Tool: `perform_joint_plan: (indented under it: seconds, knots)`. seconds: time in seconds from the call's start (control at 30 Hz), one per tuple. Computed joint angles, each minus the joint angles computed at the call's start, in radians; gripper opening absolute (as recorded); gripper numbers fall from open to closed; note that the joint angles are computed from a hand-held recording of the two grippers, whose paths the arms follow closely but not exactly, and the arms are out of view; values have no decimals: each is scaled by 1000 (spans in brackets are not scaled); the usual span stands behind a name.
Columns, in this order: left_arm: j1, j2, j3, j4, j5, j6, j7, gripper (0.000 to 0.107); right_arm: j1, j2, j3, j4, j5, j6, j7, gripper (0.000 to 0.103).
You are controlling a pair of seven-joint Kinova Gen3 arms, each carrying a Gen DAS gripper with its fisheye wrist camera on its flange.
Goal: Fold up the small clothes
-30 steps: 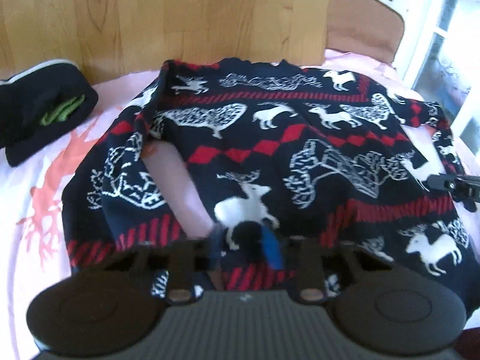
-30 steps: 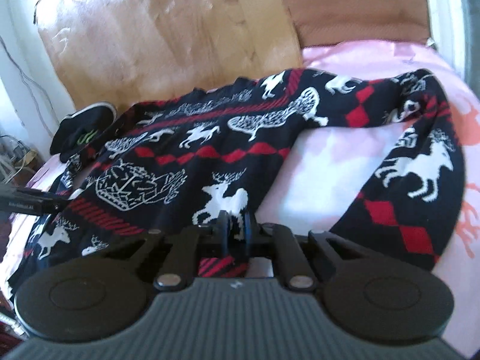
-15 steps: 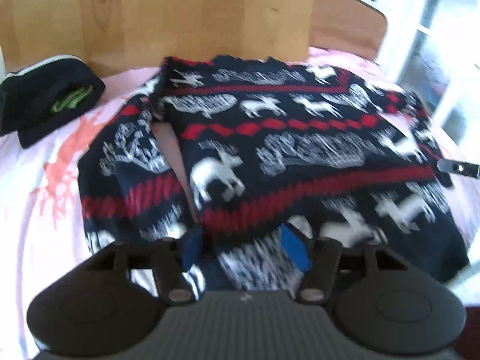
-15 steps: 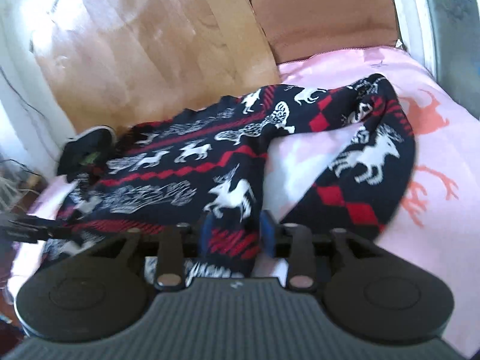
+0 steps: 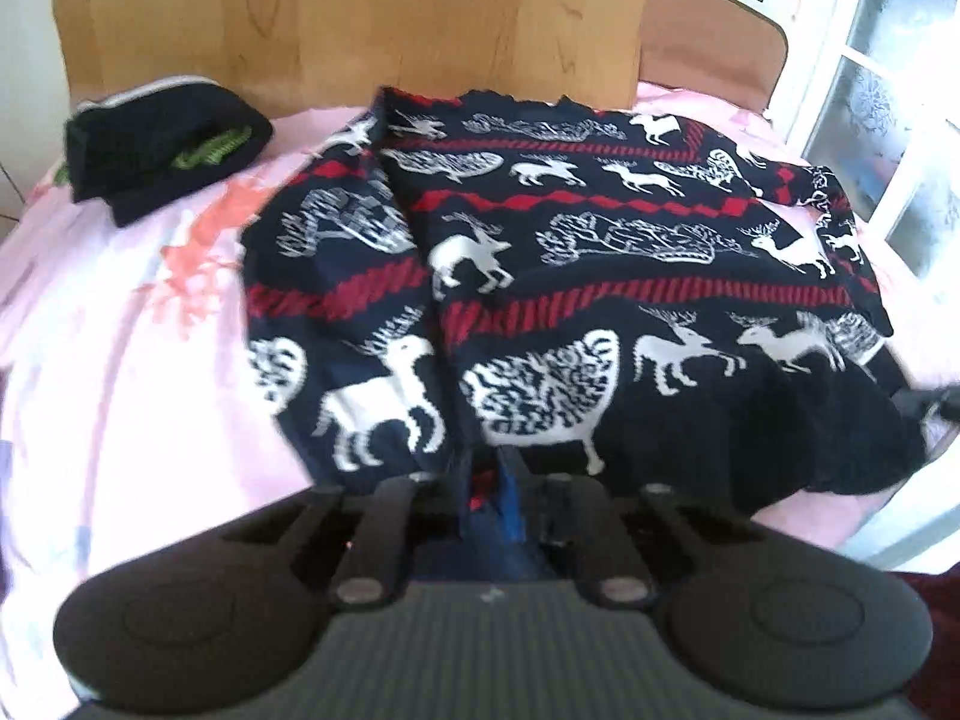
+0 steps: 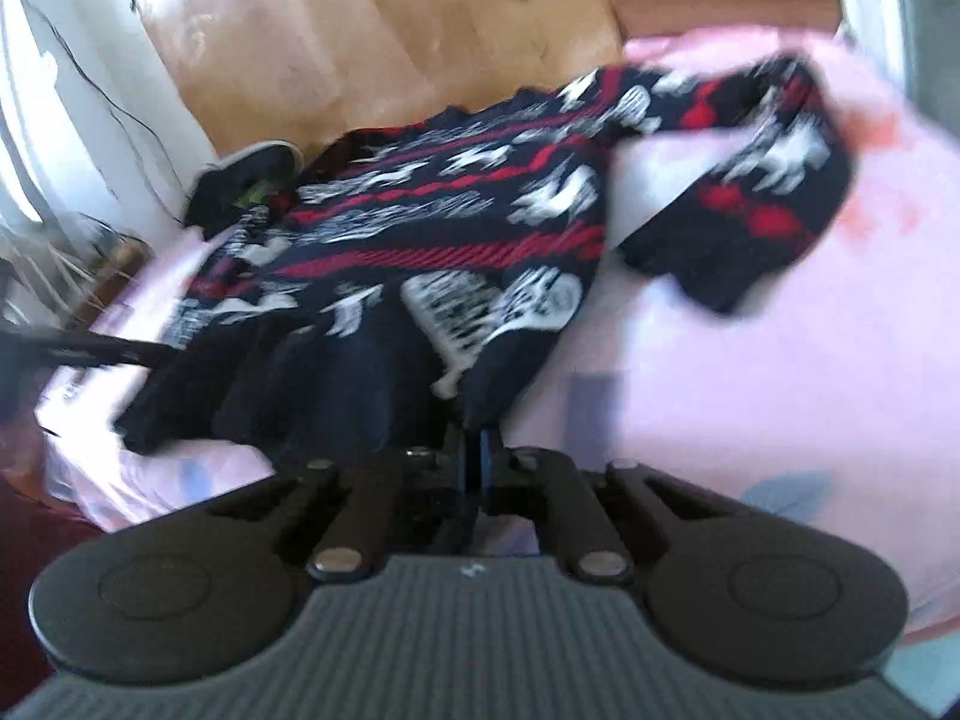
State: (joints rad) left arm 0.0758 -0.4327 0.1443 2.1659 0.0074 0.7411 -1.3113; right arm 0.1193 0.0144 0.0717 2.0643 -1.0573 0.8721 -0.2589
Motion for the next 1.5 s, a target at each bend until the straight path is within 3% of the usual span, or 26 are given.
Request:
perform_joint_plan:
  seconds: [0.1, 0.2, 0.23, 0.27, 0.3, 0.33, 0.43, 0.5, 0.63, 0.8, 0.97, 1.07, 1.1, 1.17, 1.3, 1.4, 1.5]
  knots:
    - [-12, -18, 3, 2, -17, 25, 9, 10, 7, -58, -7, -25, 122, -109, -91, 7]
    - [-11, -18, -24, 19, -2, 11, 2, 15, 41, -27, -63, -66, 238, -116, -155, 8]
    - [-10, -25, -33, 25, 4, 3, -1, 15, 41, -28, -76, -65, 257, -127, -146, 11]
    - [-14, -33, -32, 27, 5, -1, 1, 24, 23, -42, -74, -60, 259, -151, -120, 24]
    - [-27, -43, -17, 29, -2, -3, 14, 31, -8, -52, -53, -61, 245, -159, -102, 36]
    - [-39, -60, -8, 34, -11, -10, 23, 43, -41, -56, -15, -66, 215, -151, -74, 40]
    - [-43, -108, -41, 47, -7, -35, 23, 47, -63, -44, 68, -115, 93, -50, 42, 41]
    - [-50, -144, -73, 59, 11, -55, 23, 51, -7, -10, 35, -161, 13, 31, 87, 43]
    - [-91, -197, -119, 82, 34, -84, 35, 52, 63, 106, -122, -266, -73, 193, 50, 43]
    - [-140, -241, -147, 104, 35, -63, 49, 52, -100, 283, -198, -437, -19, 356, -95, 39]
    - [-157, -282, -185, 133, 39, -61, 44, 55, -263, 393, -271, -545, 134, 376, -271, 40]
    - [-160, -283, -202, 149, 46, -72, 37, 55, -335, 430, -293, -587, 216, 327, -364, 41]
    - [-164, -278, -202, 150, 48, -75, 37, 55, -339, 450, -319, -605, 243, 316, -398, 33]
    - [-175, -271, -197, 149, 50, -82, 40, 55, -369, 464, -330, -631, 285, 305, -437, 7]
    - [-185, -256, -203, 136, 42, -103, 30, 57, -297, 445, -383, -718, 254, 378, -347, 7]
    - [-188, -210, -204, 119, 46, -145, 26, 57, -239, 404, -368, -810, 229, 418, -261, 7]
    - [-179, -123, -195, 78, 50, -203, 13, 57, -211, 371, -325, -906, 287, 420, -235, 7]
